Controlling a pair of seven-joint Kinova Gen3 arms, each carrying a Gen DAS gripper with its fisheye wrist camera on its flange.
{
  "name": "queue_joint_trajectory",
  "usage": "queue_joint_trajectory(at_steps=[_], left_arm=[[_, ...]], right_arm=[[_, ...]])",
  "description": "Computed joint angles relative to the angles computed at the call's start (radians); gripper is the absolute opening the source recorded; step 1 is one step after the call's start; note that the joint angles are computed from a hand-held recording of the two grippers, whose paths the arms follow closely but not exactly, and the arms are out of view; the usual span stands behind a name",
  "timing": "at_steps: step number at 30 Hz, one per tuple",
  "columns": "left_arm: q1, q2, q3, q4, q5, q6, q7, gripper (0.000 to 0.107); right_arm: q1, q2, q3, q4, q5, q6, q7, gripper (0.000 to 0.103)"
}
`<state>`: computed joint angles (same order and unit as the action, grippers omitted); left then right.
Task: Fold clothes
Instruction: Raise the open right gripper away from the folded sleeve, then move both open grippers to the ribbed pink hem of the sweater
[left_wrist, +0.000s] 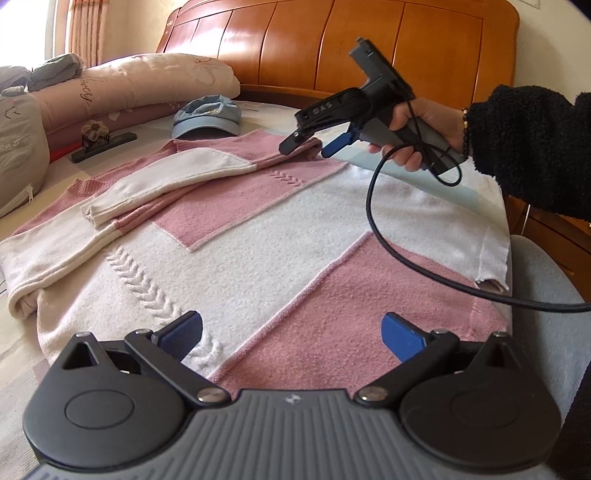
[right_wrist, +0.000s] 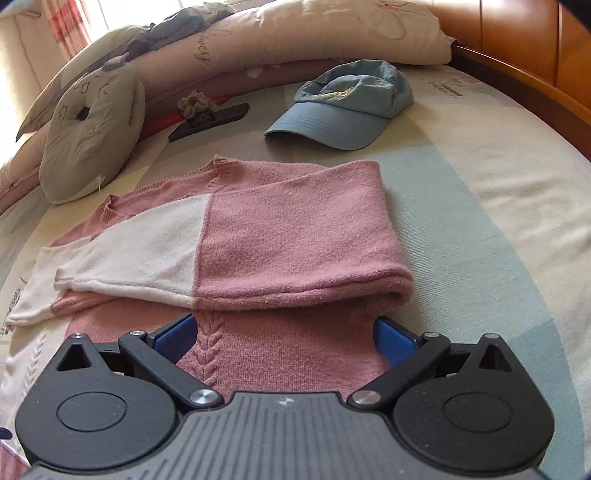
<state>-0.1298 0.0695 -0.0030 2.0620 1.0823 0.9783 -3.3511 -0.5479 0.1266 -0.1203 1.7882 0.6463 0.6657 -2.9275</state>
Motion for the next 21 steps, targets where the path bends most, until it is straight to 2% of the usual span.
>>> queue_joint_trajectory(at_steps=[3,7,10,12,15,17,21], left_arm=[[0.004,-0.005,0.001,0.002,0.003,-0.021,0.011,0.102],[0.023,-0.011,0.01,0.005,-0.014,-0.071,0.045,0.102],[0.044,-0.019,0.019,0.009,-0.038,-0.126,0.077,0.102],[0.05,-0.02,0.02,0.01,-0.044,-0.14,0.086,0.102],[0.047,-0.019,0.015,0.01,-0.034,-0.136,0.083,0.102],[0.045,-0.017,0.014,0.01,-0.025,-0.13,0.079,0.102],[0.058,-0.017,0.024,0.013,-0.036,-0.16,0.108,0.102]], right_arm=[[0.013,-0.055,-0.021,0.04,-0.027,-0.074,0.031,0.103],[0.035,-0.068,-0.042,0.071,-0.083,-0.143,0.074,0.103],[0.032,-0.045,-0.06,0.082,-0.034,-0.101,0.003,0.103],[0.024,-0.037,-0.083,0.074,0.004,-0.036,-0.052,0.103],[-0.1,-0.058,-0.052,0.062,0.081,0.086,-0.127,0.103],[-0.138,-0.078,-0.095,0.061,0.126,0.156,-0.165,0.103],[-0.187,-0.102,-0.199,0.097,0.162,0.227,-0.275,0.103]])
